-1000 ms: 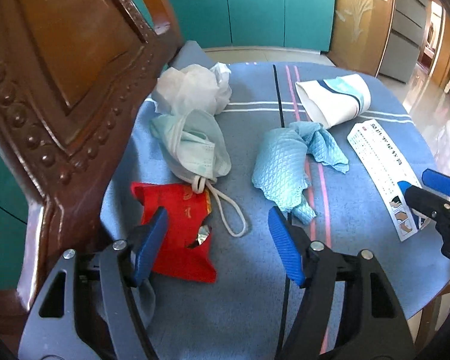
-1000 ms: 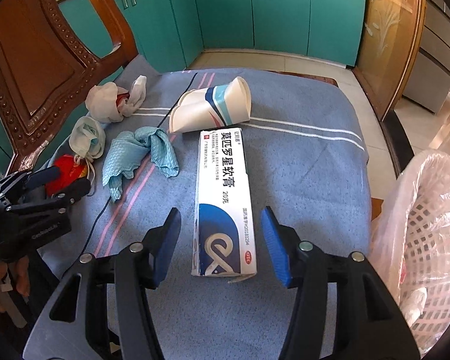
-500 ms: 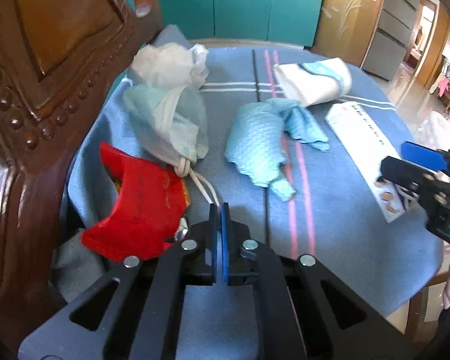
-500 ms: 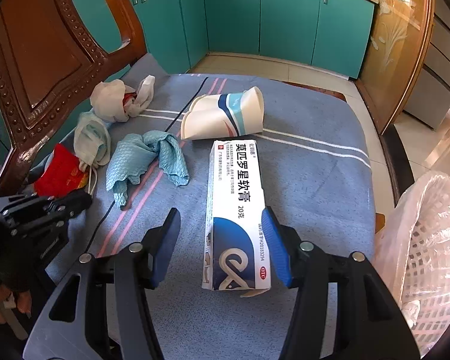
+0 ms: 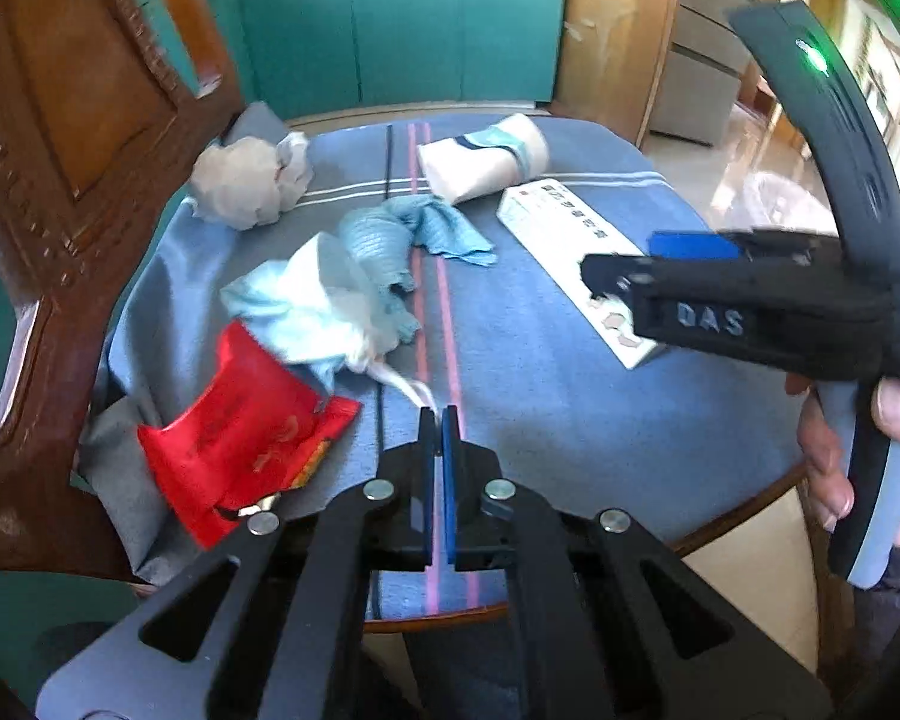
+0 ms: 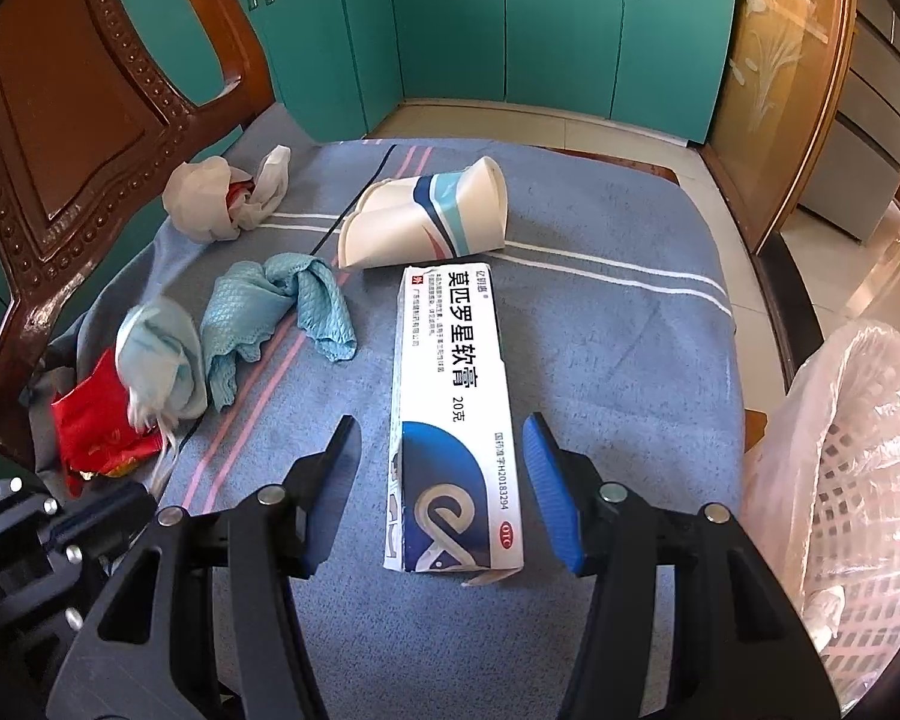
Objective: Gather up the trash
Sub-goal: 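Lift the red pouch with the left gripper while the right gripper grasps the white medicine box, then carry the red pouch and medicine box over the wastebasket with both grippers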
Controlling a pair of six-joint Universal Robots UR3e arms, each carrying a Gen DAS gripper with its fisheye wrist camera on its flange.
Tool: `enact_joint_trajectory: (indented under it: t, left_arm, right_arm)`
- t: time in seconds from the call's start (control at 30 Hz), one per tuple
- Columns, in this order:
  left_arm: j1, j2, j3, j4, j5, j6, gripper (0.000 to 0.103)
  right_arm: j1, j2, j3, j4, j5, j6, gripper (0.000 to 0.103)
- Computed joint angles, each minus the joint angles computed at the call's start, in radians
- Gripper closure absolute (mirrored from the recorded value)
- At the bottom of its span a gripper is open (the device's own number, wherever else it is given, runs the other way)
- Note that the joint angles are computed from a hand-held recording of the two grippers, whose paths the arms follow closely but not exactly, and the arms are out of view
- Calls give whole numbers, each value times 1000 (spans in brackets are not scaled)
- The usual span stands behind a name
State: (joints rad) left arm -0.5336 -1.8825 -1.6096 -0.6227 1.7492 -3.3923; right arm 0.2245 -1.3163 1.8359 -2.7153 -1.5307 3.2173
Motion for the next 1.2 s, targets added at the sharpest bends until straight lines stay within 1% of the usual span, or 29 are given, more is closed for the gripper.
enact_joint_trajectory:
  t: [0.03,0.07,0.13,0.2,0.23,0.27,0.3,0.33,0.4,0.5,0.53,0.67,0.73,0.83,0.9,0.93,0.97,1.0,1.03,1.07,1.13,1.2]
  left_arm:
    - [20,14,-15,13,-26,-8,99]
    - [41,33,-37,28,-56,-15,99]
    - [79,63,-75,61,-107,-16,99]
    - [96,86,-90,62,-116,-4,98]
    - [104,103,-102,68,-106,-12,87]
    - [117,125,-121,78,-108,-19,61]
    - [125,141,-136,88,-106,-21,47]
    - [136,160,-161,117,-99,-13,36]
    - [149,176,-169,100,-71,4,35]
    - [176,170,-169,64,-82,30,35]
    - [187,158,-164,51,-95,51,35]
    - [188,107,-124,17,-86,126,33]
    - [176,62,-69,-34,-61,161,32]
    - [168,33,-47,-65,-48,187,32]
    - [162,20,-33,-82,-33,191,33]
    - [163,18,-33,-80,-32,189,42]
    - [170,19,-35,-84,-46,187,59]
    - [179,19,-34,-92,-64,183,65]
    - [190,25,-44,-82,-76,174,65]
    - [194,29,-49,-76,-82,168,65]
    - [196,39,-62,-59,-84,157,66]
    - [197,67,-84,-36,-83,144,67]
  right_arm:
    - [2,3,-3,2,-3,-2,46]
    - [6,12,-12,7,-8,-2,35]
    - [21,35,-27,-5,-33,2,22]
    - [38,62,-54,6,-57,-1,22]
    - [42,69,-62,12,-60,-2,22]
    - [45,75,-69,17,-62,-1,22]
    - [48,78,-71,20,-57,-2,22]
    - [48,78,-71,22,-53,-4,22]
    - [50,78,-69,24,-50,-5,22]
    - [46,75,-65,29,-38,-3,22]
    - [45,75,-63,28,-35,-3,22]
    - [42,73,-53,30,-30,-9,22]
    - [41,72,-52,32,-29,-14,22]
    - [42,82,-61,35,-35,-22,22]
    - [50,97,-76,35,-50,-28,22]
    - [53,105,-83,32,-56,-32,22]
    - [58,113,-89,27,-62,-37,22]
    - [60,120,-95,24,-63,-42,23]
    - [63,128,-101,18,-64,-49,32]
    - [65,132,-107,24,-64,-53,49]
    - [58,123,-103,24,-39,-57,58]
    - [50,107,-92,22,-16,-64,59]
